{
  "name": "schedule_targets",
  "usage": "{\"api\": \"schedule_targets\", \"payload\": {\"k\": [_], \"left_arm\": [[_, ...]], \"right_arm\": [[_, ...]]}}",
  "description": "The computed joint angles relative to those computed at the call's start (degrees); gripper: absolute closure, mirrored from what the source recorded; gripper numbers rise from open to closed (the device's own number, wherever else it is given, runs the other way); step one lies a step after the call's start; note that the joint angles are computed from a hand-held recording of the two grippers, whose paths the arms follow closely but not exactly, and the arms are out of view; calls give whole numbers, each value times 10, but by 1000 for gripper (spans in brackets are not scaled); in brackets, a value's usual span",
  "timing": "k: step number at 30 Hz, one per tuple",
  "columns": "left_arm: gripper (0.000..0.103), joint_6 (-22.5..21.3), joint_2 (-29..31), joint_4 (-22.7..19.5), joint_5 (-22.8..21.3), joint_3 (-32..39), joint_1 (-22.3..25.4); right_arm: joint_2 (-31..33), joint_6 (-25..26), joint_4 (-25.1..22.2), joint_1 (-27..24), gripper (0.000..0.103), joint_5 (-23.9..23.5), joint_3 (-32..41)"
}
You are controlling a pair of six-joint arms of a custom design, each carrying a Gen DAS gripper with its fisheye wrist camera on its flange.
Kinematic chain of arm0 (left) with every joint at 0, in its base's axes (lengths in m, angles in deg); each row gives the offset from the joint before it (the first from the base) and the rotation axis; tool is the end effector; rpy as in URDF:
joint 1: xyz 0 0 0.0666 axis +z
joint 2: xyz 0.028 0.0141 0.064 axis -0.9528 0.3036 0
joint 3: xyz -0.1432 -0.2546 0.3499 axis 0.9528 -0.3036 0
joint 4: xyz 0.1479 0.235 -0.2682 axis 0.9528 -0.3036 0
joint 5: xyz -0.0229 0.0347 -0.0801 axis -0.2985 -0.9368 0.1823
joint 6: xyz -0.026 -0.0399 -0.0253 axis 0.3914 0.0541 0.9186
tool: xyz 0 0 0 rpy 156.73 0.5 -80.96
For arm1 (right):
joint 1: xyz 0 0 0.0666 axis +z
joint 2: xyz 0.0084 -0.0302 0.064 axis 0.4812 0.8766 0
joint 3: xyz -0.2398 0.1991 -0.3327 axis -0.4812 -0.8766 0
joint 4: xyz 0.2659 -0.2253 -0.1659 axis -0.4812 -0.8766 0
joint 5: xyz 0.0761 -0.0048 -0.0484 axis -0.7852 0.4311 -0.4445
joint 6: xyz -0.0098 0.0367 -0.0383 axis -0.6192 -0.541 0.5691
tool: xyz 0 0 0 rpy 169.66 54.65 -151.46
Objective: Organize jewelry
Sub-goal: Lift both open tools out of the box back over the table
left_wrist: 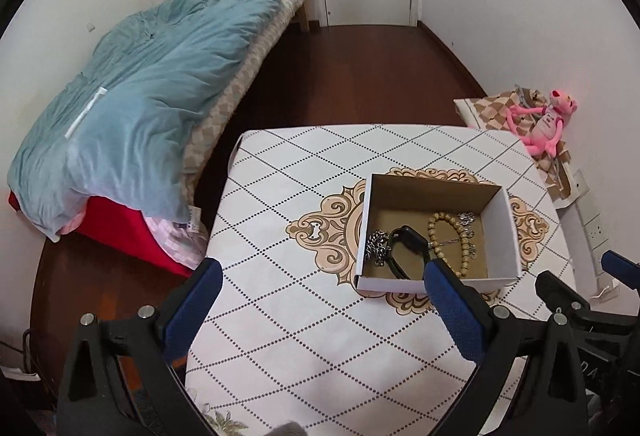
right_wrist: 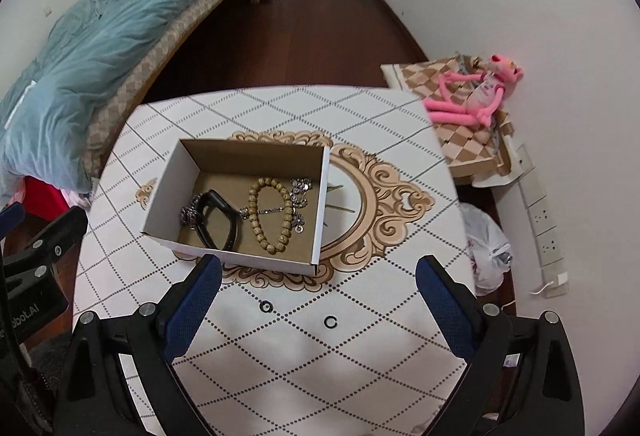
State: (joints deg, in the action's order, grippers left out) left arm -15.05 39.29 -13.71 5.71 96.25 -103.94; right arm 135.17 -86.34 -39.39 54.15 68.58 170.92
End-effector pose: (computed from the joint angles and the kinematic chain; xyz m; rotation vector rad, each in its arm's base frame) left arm 0.3895 -0.2294 0.5704 0.2943 2.5010 0.0246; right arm 0.3843 0.1697 0.5476 0.3356 2.6217 -0.0871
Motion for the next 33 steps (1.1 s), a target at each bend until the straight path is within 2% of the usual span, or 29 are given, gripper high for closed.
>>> {"api": "schedule_targets", "payload": {"k": [8, 15, 20, 24, 25, 26, 28, 33], "left_arm": [[0, 7, -36, -8, -4, -2, -12], [0, 16, -56, -8, -11, -11, -21], [0, 31, -55, -7, -17, -44, -25], [0, 36, -45, 2, -34, -92, -33], [0, 39, -40, 3, -33, -103, -34], [0, 42, -37, 3, -31, -111, -34], [0, 46, -27, 4, -26, -127, -35], [0, 46, -8, 9, -23, -147, -36]], "right_arm": [[-33, -25, -21, 37, 4, 38, 24], [-50, -47, -25, 56, 4, 38, 24], [-68, -67, -10, 47, 4, 23, -32], [-82, -83, 33, 23, 5, -14, -116], [-85, -84, 45, 20, 10, -23, -133], [-86, -84, 61, 16, 20, -33, -154], [-82, -79, 79, 11, 30, -44, -183], [-66, -68, 138, 6, 36, -59, -235]]}}
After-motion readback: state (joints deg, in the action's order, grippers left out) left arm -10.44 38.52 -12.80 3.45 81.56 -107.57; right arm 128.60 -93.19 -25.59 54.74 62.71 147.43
